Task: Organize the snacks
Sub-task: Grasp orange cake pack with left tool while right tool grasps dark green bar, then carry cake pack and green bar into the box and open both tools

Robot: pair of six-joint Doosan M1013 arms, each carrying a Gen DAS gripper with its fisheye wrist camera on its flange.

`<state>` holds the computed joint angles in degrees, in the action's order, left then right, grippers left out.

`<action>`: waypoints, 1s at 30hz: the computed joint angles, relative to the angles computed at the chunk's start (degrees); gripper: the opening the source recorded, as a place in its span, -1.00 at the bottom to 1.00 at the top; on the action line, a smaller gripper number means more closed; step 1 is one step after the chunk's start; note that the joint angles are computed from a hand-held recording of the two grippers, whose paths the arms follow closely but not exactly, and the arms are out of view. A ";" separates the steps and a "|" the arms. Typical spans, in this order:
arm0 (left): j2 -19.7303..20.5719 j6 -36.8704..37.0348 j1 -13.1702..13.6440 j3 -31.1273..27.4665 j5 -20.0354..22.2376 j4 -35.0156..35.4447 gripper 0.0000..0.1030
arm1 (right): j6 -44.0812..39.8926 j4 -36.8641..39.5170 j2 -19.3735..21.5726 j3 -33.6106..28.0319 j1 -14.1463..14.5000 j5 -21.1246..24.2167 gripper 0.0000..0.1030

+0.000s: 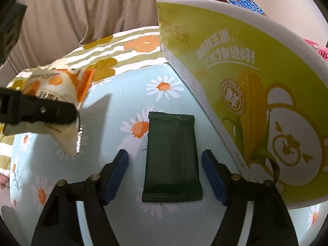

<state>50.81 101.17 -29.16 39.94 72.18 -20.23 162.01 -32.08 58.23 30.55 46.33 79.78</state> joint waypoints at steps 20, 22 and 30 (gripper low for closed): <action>-8.48 -5.34 0.88 8.45 -9.09 0.89 0.55 | -8.63 -0.34 -4.19 0.02 0.41 -9.29 -0.22; -9.61 -6.51 0.77 8.86 -10.32 1.20 0.55 | -8.14 -0.46 -5.70 1.51 0.35 -11.24 -0.22; -13.08 -13.76 -1.10 9.45 -14.36 7.06 0.55 | -7.21 -2.95 -13.03 10.00 0.04 -20.49 -0.22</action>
